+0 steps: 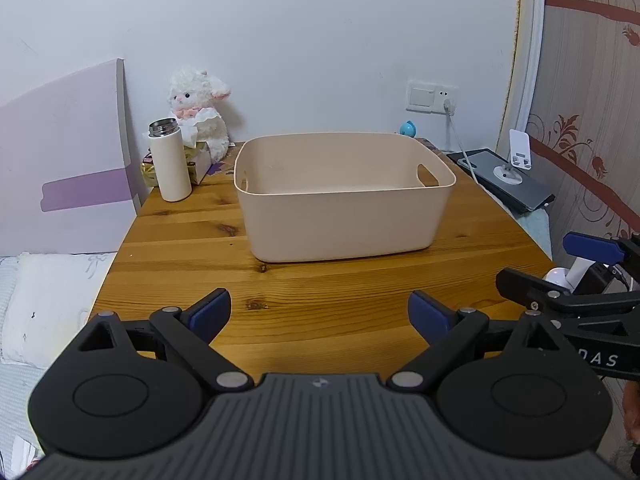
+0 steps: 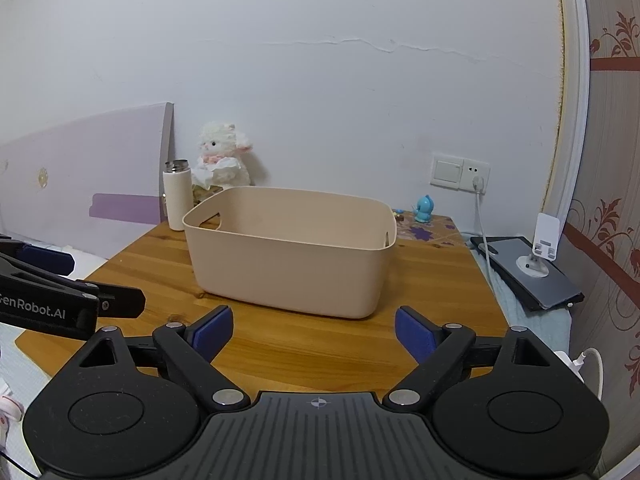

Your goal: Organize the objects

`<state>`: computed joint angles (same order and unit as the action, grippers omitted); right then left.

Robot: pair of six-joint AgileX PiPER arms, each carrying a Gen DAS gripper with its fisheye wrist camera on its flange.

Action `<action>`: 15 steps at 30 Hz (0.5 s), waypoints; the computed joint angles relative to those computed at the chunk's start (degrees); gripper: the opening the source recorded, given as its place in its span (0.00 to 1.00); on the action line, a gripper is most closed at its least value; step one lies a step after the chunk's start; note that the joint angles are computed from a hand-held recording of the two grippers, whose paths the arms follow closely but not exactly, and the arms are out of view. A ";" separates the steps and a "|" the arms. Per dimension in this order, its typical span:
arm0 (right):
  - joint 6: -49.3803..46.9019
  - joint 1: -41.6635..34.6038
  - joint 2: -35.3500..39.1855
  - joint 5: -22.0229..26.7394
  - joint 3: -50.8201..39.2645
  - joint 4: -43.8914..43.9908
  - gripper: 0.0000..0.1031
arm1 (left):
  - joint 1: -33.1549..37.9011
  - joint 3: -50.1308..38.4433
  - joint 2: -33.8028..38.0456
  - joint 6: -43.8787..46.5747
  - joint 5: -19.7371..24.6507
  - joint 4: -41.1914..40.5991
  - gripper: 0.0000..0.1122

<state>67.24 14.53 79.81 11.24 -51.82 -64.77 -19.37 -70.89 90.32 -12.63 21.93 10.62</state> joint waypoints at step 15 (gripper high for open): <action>-1.07 -0.55 -0.27 -0.35 0.99 1.02 0.89 | -1.15 0.80 -1.43 -1.17 0.22 1.58 0.85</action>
<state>66.18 13.98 79.54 10.90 -50.82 -63.75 -20.52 -70.08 88.89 -13.80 22.14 12.20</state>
